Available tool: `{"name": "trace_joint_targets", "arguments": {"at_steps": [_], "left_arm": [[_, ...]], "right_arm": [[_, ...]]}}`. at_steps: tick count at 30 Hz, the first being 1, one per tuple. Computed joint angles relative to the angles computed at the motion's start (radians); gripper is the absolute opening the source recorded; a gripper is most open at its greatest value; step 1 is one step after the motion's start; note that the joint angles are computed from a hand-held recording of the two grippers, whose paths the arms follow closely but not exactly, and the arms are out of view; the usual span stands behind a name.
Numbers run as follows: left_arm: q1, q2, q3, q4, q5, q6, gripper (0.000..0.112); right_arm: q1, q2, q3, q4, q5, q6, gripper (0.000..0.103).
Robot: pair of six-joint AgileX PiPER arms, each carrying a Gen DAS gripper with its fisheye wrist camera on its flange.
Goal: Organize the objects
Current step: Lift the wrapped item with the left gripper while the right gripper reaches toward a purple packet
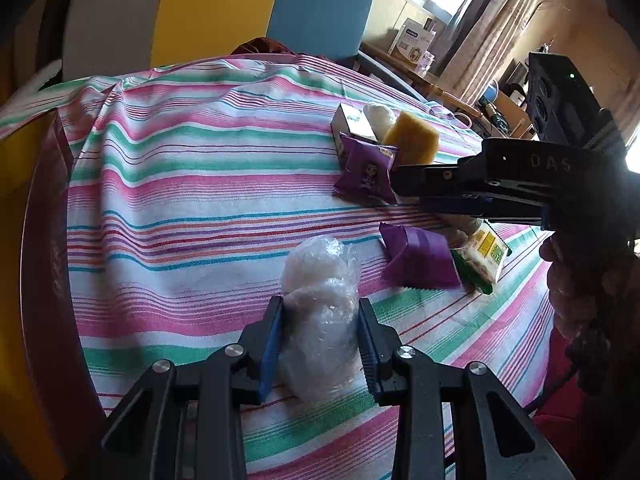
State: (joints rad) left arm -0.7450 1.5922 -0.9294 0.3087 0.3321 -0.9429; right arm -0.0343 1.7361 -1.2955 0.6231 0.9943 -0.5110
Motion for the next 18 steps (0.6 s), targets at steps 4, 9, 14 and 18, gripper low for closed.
{"name": "trace_joint_targets", "arguments": {"at_steps": [4,9,14,18], "left_arm": [[-0.003,0.0,0.001,0.015,0.002,-0.011,0.036],[-0.008,0.002,-0.002,0.031,0.013,-0.018,0.036],[-0.018,0.007,-0.007,0.068,0.022,-0.058,0.036],[-0.016,0.004,-0.002,0.064,0.016,-0.057,0.036]], "right_arm": [[-0.007,-0.024,0.005,-0.027,0.011,0.033,0.056],[-0.059,-0.053,0.01,0.031,0.088,0.026,0.056],[-0.071,-0.007,-0.035,0.031,0.216,0.096,0.057],[-0.055,0.04,-0.04,-0.011,0.2,0.213,0.059]]}}
